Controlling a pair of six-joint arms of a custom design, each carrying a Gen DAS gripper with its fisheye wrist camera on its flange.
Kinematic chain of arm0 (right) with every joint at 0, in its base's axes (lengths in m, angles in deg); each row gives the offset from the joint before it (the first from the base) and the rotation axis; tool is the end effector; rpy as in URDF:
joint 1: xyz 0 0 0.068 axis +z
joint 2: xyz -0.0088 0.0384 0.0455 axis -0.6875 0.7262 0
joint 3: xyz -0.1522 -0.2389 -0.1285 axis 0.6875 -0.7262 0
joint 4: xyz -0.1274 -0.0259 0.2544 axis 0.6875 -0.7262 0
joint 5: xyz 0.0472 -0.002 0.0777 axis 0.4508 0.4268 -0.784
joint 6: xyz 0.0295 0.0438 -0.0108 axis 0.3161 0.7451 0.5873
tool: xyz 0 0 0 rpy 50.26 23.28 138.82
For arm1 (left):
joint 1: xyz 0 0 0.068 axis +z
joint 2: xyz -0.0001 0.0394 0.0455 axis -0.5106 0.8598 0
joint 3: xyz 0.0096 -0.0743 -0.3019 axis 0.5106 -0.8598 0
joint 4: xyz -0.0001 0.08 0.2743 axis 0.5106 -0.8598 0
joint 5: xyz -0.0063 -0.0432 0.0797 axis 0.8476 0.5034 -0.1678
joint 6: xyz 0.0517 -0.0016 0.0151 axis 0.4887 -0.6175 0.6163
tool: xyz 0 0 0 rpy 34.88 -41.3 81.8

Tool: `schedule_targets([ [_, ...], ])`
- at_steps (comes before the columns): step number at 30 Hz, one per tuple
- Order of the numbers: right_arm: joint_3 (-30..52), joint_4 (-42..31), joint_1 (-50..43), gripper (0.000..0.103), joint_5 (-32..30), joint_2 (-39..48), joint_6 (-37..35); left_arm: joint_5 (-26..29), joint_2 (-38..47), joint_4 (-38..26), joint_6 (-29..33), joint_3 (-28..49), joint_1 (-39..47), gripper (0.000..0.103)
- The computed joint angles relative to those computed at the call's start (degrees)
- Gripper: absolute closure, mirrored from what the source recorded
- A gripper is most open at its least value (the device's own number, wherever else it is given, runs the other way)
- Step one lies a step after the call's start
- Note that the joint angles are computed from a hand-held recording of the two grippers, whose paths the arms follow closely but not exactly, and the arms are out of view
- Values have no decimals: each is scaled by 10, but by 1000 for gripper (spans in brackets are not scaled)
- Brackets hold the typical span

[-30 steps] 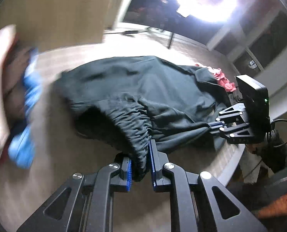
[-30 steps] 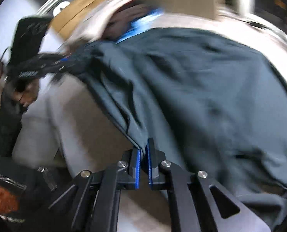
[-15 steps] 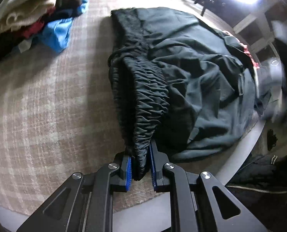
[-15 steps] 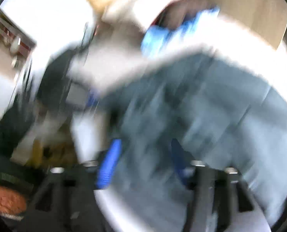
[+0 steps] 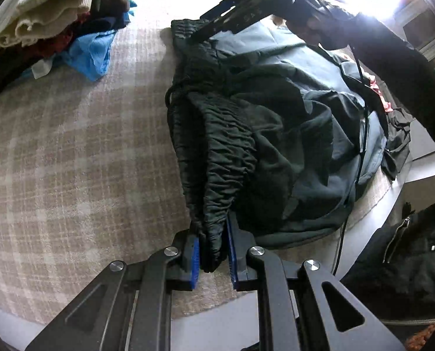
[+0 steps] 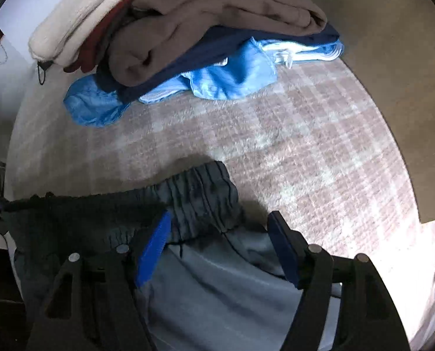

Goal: Fold clothes
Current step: 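Hold the pants cuff with the left gripper while the right gripper folds the waistband toward it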

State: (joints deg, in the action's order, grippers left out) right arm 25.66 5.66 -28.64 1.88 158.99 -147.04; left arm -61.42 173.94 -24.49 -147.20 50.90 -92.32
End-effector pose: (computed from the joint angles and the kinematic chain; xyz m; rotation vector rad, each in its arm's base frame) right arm 0.4736 0.1358 0.1296 -2.0370 2.1546 0.3808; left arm 0.1327 -0.2325 0.1327 -0.4484 2.7710 -0.4457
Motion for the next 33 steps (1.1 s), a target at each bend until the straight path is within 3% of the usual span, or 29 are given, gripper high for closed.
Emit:
schedule_targets([
  [1,5,-8,-4,43,-8,3,-3,1,1,2,1,0,0,89],
  [2,10,-18,-7,62,-15,6,-3,1,3,5,2,0,1,89],
  [5,2,-22,-8,85,-18,-2,35,-2,2,15,-2,-6,-1,89],
  [8,-17,1,-7,92,-24,-25,89,-20,-17,7,-11,-11,-13,89],
  [14,-15,34,22,93,-105,-74,149,-72,-104,-60,-33,-33,-37,89],
  [18,-13,86,58,92,-91,-63,195,-86,-155,-122,-45,-53,-35,89],
  [20,0,93,66,86,-83,-37,215,-92,-187,-141,-56,-74,-35,89],
  [24,31,50,56,79,-55,-11,242,-44,-164,-104,-38,-97,-6,87],
  [27,14,1,-1,77,-80,-73,202,-28,-156,-100,-37,-97,-9,85],
  [28,5,-13,-33,74,-95,-106,183,-35,-165,-128,-48,-89,-24,82],
  [31,9,-85,-157,46,-164,-178,148,-56,-200,-238,-95,-58,-78,79],
  [33,12,-118,-254,46,-193,-212,138,-73,-232,-332,-153,-40,-129,80],
])
